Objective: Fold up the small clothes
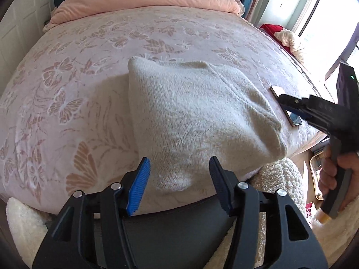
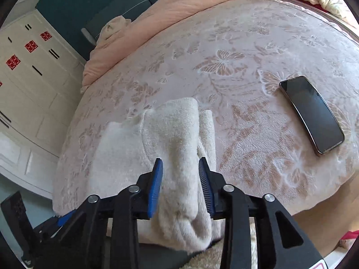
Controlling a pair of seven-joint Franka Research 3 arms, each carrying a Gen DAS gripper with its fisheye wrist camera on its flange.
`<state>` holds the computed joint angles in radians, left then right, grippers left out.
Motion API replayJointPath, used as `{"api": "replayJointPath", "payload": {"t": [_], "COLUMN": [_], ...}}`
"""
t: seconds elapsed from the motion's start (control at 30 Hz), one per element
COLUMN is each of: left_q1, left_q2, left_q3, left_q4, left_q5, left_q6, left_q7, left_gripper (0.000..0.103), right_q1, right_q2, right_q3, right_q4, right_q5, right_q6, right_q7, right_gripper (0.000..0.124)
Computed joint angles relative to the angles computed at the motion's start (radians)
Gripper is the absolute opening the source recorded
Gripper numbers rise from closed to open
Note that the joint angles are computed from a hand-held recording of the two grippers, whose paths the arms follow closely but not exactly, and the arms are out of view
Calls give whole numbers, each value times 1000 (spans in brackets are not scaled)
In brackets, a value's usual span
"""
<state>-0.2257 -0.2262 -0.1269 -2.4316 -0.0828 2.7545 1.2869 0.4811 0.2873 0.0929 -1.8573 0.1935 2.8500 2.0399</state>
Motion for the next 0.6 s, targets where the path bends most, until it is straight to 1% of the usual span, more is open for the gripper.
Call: {"api": "replayJointPath", "payload": {"t": [0.07,0.1,0.13,0.17,0.2,0.23,0.27,0.3,0.33,0.37,0.4,0.43,0.5,0.53,0.57,0.6], "left_q1": [-3,7,22,28,33,47,55,57,58,56,53,53,50,49,48,47], "left_q2": [17,33,53,79,110,135,157,169,170,168,168,172,186,187,180,172], "left_q3": [2,-9,-25,-33,-41,-55,-65,-70,-73,-74,-74,-74,-75,-75,-75,-74], "left_q4": [16,32,49,69,86,98,112,119,117,118,120,124,132,133,128,121], "left_q5": [-11,9,52,77,103,172,240,290,334,341,344,358,372,381,387,389], "left_q6": [4,-1,-16,-37,-48,-59,-77,-84,-81,-86,-92,-98,-111,-114,-109,-105], "left_q7": [1,-20,-55,-72,-86,-135,-176,-199,-223,-224,-226,-238,-250,-259,-259,-256], "left_gripper": [54,54,54,54,54,55,56,58,59,59,60,60,64,64,64,64], "right_q1": [12,25,36,42,41,49,46,36,38,46,41,21,-27,-32,-19,-7], "right_q2": [-42,-46,-34,-11,17,33,31,15,-6,-24,-29,-16,25,20,-3,-32], "right_q3": [7,3,-2,-1,1,-7,-9,-3,-11,-24,-22,-2,51,55,38,24], "right_q4": [-61,-73,-72,-61,-53,-50,-70,-96,-122,-140,-143,-133,-108,-112,-120,-136], "right_q5": [0,-23,-49,-65,-70,-88,-83,-54,-50,-66,-70,-45,49,72,57,42], "right_q6": [-3,-25,-56,-89,-108,-119,-92,-59,-26,-9,-13,-41,-106,-106,-104,-85], "right_q7": [9,24,36,41,37,50,58,67,95,120,117,84,-7,-20,-1,22], "right_gripper": [46,46,42,24,11,10,9,9,9,9,9,9,11,12,18,26]}}
